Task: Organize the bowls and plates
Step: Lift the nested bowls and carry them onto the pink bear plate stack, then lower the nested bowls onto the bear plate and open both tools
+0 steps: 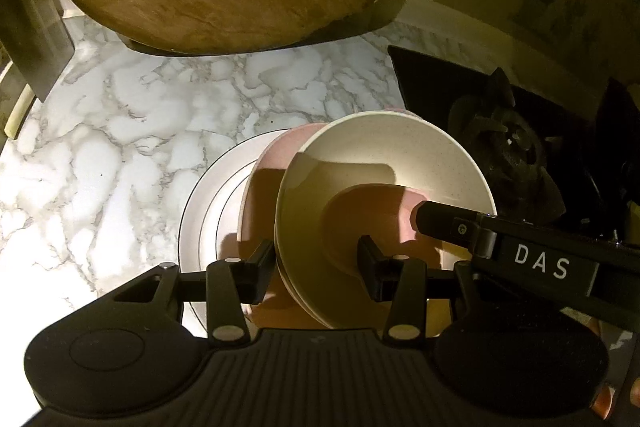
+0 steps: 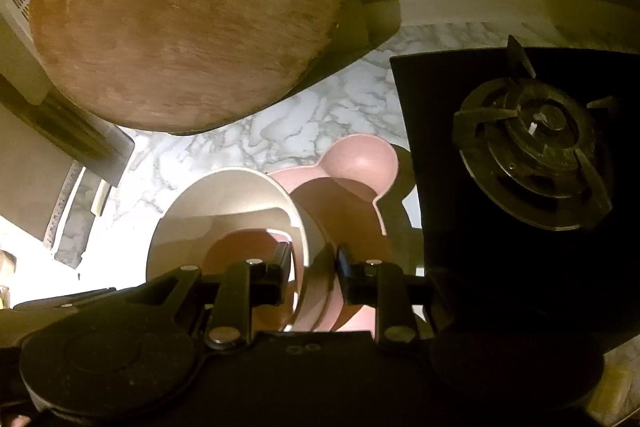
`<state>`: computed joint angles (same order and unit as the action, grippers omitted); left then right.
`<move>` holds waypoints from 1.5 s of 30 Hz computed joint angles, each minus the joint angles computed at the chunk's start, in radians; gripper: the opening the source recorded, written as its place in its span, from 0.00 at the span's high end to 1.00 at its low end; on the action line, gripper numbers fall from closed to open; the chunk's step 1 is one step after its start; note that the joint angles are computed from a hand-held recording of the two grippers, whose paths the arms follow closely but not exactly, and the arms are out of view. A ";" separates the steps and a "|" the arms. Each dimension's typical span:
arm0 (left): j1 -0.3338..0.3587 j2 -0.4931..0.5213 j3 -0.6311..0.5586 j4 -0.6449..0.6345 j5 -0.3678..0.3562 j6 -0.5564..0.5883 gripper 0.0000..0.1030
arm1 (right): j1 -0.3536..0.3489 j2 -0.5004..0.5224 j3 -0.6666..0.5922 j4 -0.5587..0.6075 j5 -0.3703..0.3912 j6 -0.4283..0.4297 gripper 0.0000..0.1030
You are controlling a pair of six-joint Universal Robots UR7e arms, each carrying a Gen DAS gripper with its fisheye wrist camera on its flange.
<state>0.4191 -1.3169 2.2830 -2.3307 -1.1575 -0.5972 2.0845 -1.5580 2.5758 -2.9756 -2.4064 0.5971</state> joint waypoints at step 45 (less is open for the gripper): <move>-0.132 -0.348 0.137 0.080 0.098 0.030 0.56 | 0.294 0.054 0.027 -0.092 -0.181 -0.010 0.47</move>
